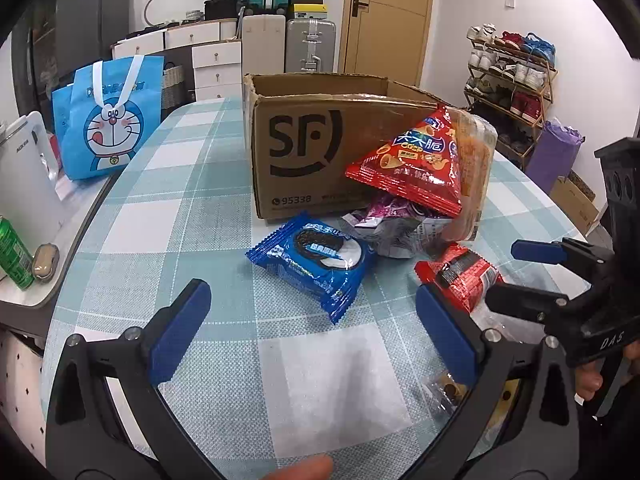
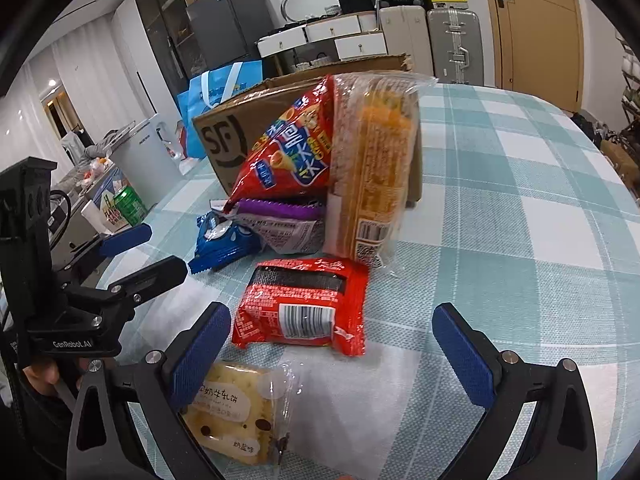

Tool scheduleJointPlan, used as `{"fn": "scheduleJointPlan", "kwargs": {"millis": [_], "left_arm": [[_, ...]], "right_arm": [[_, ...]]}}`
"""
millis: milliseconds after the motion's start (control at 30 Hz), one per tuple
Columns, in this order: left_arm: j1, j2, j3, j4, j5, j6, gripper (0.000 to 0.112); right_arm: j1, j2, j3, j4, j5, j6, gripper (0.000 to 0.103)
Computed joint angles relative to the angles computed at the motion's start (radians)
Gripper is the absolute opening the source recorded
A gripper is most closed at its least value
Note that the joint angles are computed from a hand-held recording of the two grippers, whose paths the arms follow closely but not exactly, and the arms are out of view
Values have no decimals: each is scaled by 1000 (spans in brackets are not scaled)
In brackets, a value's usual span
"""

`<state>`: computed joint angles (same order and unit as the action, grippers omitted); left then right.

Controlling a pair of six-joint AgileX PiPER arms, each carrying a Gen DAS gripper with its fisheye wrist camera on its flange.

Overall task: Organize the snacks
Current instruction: 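Lower the right tool onto the red snack packet and grasp it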

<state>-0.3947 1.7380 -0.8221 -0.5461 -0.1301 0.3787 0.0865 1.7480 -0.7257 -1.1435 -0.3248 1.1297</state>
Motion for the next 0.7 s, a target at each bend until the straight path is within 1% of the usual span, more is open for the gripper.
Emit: {"fn": "scheduleJointPlan", "kwargs": {"millis": [133, 233, 300, 367, 500, 567, 600, 700], "left_arm": [[1, -7, 12, -10, -4, -6, 102], [7, -22, 34, 41, -11, -56, 102], [8, -35, 54, 44, -26, -60, 102], [20, -45, 73, 158, -37, -176, 102], [36, -43, 71, 263, -22, -290, 102], [44, -43, 72, 340, -22, -369, 102], [48, -43, 73, 377, -22, -406, 102], [53, -41, 73, 429, -22, -460, 102]], "right_arm": [[28, 19, -12, 6, 18, 2, 103], [49, 38, -39, -68, 47, 82, 102], [65, 43, -50, -82, 72, 101, 102], [72, 47, -63, -120, 83, 148, 102], [100, 59, -92, -199, 135, 238, 102], [119, 67, -107, -245, 165, 290, 102], [129, 71, -115, -284, 180, 329, 102], [155, 89, -149, -479, 219, 534, 102]]}}
